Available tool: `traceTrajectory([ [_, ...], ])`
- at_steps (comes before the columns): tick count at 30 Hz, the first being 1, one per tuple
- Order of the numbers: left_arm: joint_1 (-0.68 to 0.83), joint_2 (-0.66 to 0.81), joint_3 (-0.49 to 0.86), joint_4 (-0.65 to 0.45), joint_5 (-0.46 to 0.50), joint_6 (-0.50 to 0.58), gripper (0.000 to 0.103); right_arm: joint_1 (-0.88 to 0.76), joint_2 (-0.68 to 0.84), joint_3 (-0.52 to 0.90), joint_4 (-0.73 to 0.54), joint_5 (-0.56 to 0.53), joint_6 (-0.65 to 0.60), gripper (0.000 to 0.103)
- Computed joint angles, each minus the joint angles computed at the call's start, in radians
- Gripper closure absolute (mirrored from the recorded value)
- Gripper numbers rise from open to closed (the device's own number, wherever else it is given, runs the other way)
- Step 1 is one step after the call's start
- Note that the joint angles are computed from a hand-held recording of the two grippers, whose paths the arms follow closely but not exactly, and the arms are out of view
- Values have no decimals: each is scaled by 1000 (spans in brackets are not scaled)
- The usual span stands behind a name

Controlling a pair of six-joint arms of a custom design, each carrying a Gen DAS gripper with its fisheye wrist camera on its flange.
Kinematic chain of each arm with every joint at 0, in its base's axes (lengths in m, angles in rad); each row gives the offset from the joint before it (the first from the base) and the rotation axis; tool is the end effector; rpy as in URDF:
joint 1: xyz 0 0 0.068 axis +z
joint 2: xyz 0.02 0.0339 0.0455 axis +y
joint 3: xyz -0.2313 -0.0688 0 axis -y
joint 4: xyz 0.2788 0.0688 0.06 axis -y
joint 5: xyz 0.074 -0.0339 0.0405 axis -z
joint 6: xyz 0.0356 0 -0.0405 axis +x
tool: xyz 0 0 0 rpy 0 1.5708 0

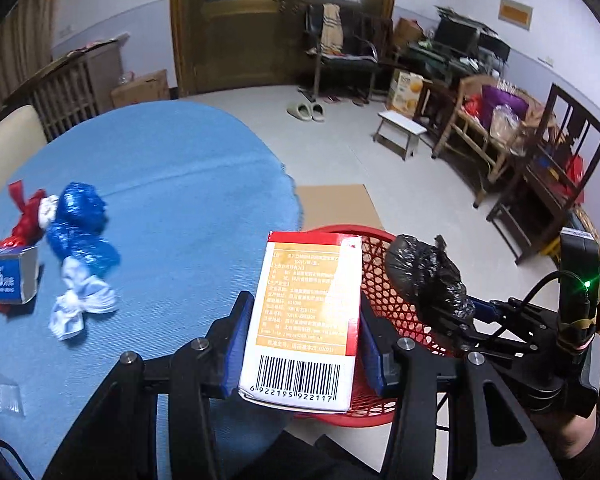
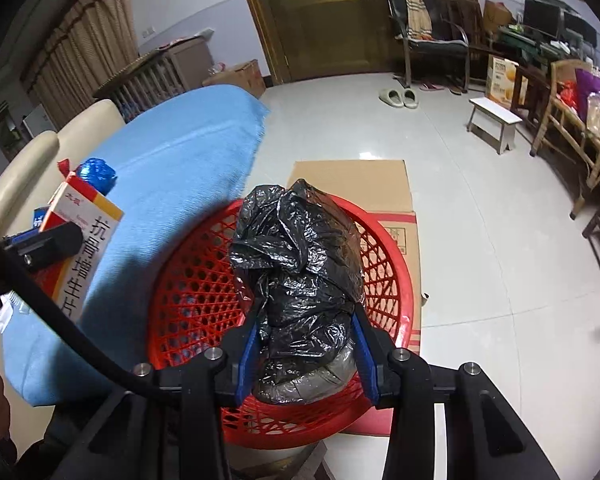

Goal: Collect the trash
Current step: 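Carry both items over the red basket and open both tools to drop them, then return both tools over the table toward the clear plastic container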

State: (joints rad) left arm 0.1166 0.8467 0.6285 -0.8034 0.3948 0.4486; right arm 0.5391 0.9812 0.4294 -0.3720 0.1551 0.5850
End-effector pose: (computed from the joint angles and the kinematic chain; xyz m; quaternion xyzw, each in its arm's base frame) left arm 0.2079 0.0106 0.1938 0.2084 0.9221 -0.1071 0.3080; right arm 0.1968 0.1113 0.1236 0.0463 0.9445 0.1067 0.3073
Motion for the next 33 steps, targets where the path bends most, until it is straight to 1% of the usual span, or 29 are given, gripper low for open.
traceTrajectory([
  [1,-24,6,-1,6,-15,-11,52,-15,-7,-9,-2,-13,-7,56],
  [2,-45,12,-1,13,-28,-22,52,-25,13,-3,4,-23,-8,55],
  [3,-63,18,-2,19,-40,-32,52,-32,36,0,11,-32,-7,52],
  [4,-79,29,-1,25,-52,-40,52,-43,55,8,10,-47,-10,42],
  [5,-93,36,-1,27,-60,-46,52,-46,57,6,10,-51,-7,39],
  [11,-146,51,-11,37,-94,-66,52,-47,-50,-36,-12,-24,11,39],
  [19,-208,93,-16,65,-128,-102,51,-65,-293,-43,-153,29,27,39],
  [21,-216,112,-11,66,-120,-107,44,-66,-333,-34,-182,43,26,39],
  [22,-225,120,-11,70,-128,-114,34,-63,-351,-30,-197,52,26,39],
  [23,-234,120,-15,77,-142,-123,31,-66,-364,-28,-204,54,21,39],
  [28,-221,116,-15,79,-149,-114,31,-55,-394,-17,-237,76,26,39],
  [33,-125,98,-1,53,-100,-73,31,-34,-365,2,-229,87,30,39],
])
